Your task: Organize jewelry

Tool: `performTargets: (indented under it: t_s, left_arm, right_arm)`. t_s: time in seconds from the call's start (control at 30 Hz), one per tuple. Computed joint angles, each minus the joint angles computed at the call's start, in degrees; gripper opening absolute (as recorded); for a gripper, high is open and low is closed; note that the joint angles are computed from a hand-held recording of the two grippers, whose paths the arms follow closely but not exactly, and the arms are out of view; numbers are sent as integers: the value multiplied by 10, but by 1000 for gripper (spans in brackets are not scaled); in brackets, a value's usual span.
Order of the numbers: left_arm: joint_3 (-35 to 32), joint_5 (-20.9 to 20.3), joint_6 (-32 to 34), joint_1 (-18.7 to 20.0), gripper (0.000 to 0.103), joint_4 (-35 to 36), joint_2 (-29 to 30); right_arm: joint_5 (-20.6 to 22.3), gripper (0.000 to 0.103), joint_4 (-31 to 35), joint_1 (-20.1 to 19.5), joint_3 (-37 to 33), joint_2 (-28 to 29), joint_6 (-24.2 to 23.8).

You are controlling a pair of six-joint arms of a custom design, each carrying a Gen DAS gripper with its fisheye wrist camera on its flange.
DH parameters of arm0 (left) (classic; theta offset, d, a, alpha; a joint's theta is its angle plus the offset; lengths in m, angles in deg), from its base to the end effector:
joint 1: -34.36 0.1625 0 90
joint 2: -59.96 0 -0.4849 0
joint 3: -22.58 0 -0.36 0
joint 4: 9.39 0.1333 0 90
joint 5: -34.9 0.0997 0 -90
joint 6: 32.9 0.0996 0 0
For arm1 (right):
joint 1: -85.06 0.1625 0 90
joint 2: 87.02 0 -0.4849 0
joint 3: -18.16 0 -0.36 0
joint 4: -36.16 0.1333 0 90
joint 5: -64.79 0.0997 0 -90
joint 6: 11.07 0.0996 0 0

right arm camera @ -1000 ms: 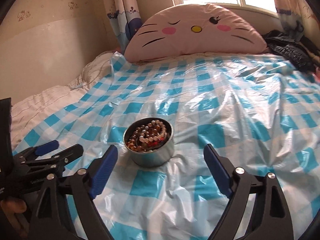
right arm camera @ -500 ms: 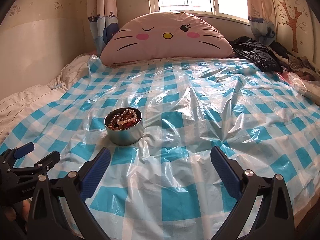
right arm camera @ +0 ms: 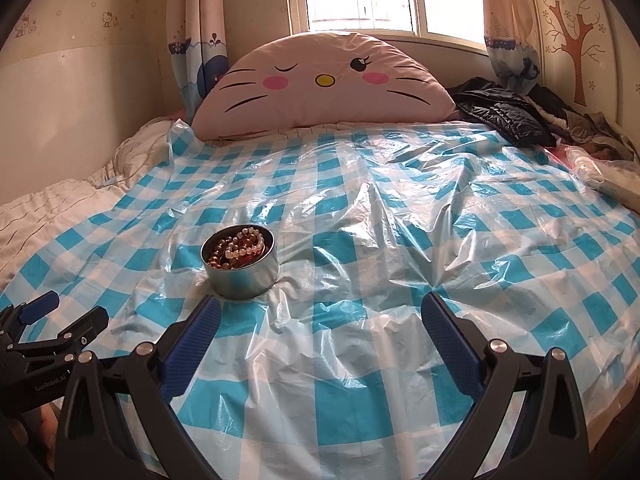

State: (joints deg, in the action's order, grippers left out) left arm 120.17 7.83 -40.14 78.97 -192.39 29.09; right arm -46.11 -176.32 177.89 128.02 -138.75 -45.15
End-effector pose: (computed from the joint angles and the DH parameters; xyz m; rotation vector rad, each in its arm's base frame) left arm -0.3196 -0.6271 0.0841 0.4088 2.1139 -1.0242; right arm 0.1281 -0.6119 0.2871 0.4588 -2.1892 1.2358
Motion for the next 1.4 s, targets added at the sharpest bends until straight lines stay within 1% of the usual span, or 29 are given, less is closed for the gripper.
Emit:
performTargets:
  t_s: [0.37, 0.7, 1.03, 1.23, 1.4]
  left_arm:
    - [-1, -1, 4, 0, 96, -4, 2]
    - [0, -10, 18, 2, 96, -11, 4]
    - [0, -12, 13, 2, 96, -7, 3]
    - [-7, -26, -7, 5, 96, 12, 1]
    - [-12, -33, -5, 7, 96, 4, 4]
  right_arm:
    - [-3, 96, -1, 2, 0, 2, -2]
    - [-5, 96, 9, 0, -3, 1, -3]
    - [-5, 96, 11, 0, -4, 1, -3]
    - [-7, 96, 9, 0, -4, 2, -5]
    - [-6, 96, 9, 0, -5, 3, -4]
